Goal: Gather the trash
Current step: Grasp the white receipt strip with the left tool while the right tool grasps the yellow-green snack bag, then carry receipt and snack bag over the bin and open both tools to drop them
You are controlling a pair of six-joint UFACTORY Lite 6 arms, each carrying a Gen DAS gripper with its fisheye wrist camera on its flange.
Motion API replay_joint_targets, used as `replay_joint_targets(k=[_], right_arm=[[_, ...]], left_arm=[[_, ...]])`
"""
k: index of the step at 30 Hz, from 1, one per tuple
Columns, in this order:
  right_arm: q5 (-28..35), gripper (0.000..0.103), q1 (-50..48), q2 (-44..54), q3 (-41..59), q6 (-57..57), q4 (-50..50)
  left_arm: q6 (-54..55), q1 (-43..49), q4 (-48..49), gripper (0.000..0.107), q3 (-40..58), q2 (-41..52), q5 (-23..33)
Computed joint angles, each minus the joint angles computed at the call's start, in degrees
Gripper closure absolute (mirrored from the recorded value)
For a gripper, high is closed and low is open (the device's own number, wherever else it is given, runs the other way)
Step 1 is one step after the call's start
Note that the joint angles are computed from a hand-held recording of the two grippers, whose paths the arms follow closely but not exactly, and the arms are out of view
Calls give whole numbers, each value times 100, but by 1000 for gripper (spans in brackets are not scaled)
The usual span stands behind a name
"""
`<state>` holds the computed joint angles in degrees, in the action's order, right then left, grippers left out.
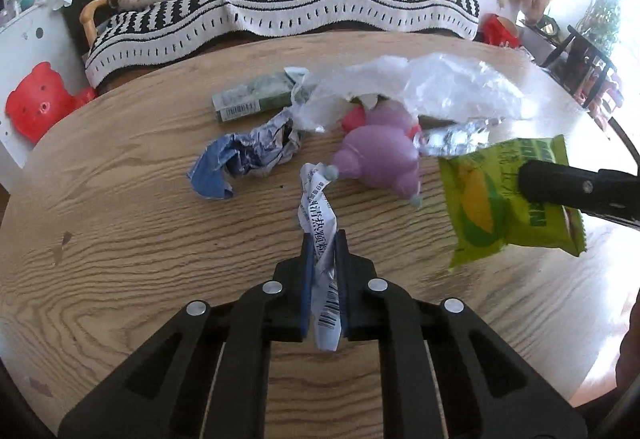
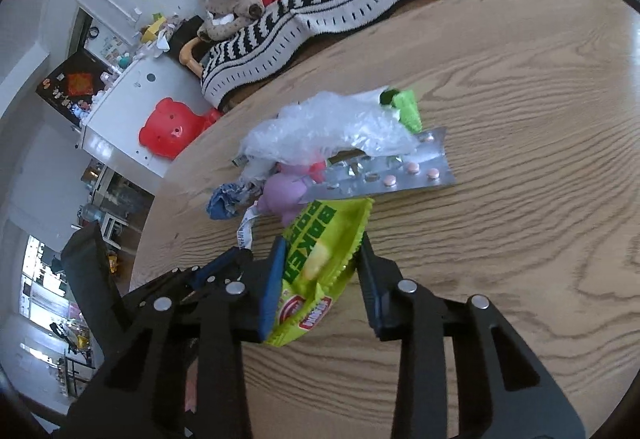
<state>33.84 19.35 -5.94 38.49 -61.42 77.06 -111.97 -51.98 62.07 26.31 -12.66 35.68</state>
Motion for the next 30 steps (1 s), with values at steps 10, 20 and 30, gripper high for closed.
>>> replay_joint_targets(k=[10, 20, 30], right_arm=[[509, 69, -958, -964, -404, 332, -796], [2164, 69, -3394, -2051, -732, 53, -1680], [4024, 69, -6771, -1543, -68, -1299, -2400]], left_arm=[[16, -507, -262, 97, 613, 324, 400], [-6, -1203, -234, 97, 1874, 1109, 744], [259, -1881, -126, 97, 3863, 2509, 772]])
